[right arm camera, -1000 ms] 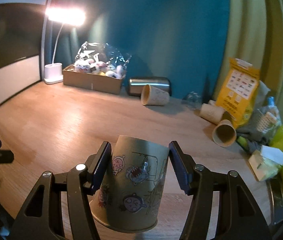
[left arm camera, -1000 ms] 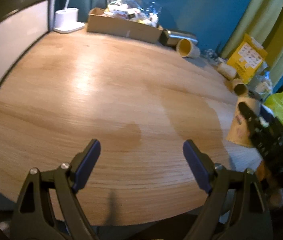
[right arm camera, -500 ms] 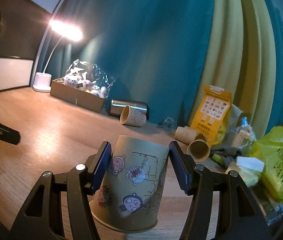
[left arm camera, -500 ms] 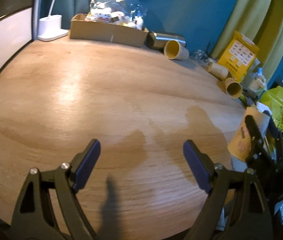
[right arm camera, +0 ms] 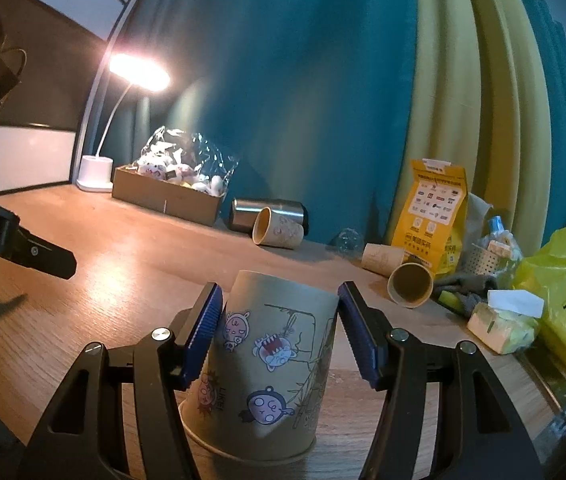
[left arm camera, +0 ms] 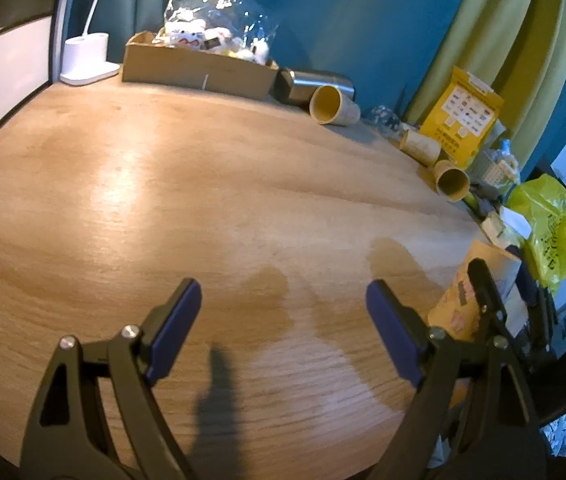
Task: Flip cup upside down
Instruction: 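Rotate the held paper cup with the right tool until its opening faces up, then lower the paper cup onto the table with the right tool and open it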
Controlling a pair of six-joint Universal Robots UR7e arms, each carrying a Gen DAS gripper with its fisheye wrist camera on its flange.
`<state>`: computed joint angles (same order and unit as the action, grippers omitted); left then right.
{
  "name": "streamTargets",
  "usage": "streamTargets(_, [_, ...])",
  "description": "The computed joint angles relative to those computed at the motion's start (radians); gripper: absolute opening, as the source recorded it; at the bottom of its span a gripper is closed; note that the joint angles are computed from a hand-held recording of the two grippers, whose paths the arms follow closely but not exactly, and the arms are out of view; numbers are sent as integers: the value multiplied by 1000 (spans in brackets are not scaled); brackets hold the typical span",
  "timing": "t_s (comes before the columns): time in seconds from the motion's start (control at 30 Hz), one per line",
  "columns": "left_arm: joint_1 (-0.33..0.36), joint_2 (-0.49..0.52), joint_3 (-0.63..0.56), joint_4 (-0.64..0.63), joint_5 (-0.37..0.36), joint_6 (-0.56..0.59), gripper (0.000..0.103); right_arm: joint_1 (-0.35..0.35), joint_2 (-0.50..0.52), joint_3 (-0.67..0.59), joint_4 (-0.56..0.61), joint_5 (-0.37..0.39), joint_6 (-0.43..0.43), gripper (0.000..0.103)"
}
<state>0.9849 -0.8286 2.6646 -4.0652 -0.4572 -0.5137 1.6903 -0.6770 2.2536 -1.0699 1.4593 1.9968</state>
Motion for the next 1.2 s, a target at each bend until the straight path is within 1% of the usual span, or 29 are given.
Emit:
streamTargets(0.17, [-4, 12, -13, -24, 4, 39, 86, -18, -4, 18, -21, -32, -4, 63])
streamTargets(0.23, [-7, 14, -14, -33, 6, 55, 86, -22, -11, 14, 12, -38, 1, 63])
streamTargets(0.3, [-9, 12, -15, -30, 6, 59, 86, -16, -13, -9, 82, -6, 8, 63])
streamTargets(0.33, [-11, 13, -15, -33, 8, 60, 86, -16, -9, -16, 100, 4, 4, 63])
streamTargets(0.43, [-20, 21, -14, -37, 18, 60, 86, -23, -2, -9, 93, 1, 2, 63])
streamTargets(0.6, [-25, 27, -14, -44, 19, 67, 86, -16, -1, -11, 102, 11, 9, 63])
streamTargets(0.8, [-22, 28, -23, -40, 17, 78, 86, -10, -6, -26, 139, 24, 34, 64])
streamTargets(0.93, [-14, 18, -26, -26, 2, 72, 86, -5, -7, -38, 171, 30, 60, 80])
streamTargets(1.0, [-23, 12, -28, -4, 27, 70, 86, 2, -11, -40, 175, 34, 80, 82])
streamTargets(1.07, [-38, -3, -25, 15, 49, 60, 86, 17, -20, -50, 201, 51, 102, 83])
streamTargets(1.17, [-83, -27, -17, 48, 112, 44, 86, 51, -53, -59, 244, 69, 145, 83])
streamTargets(1.2, [-104, -25, -15, 37, 141, 56, 86, 64, -69, -60, 258, 71, 160, 83])
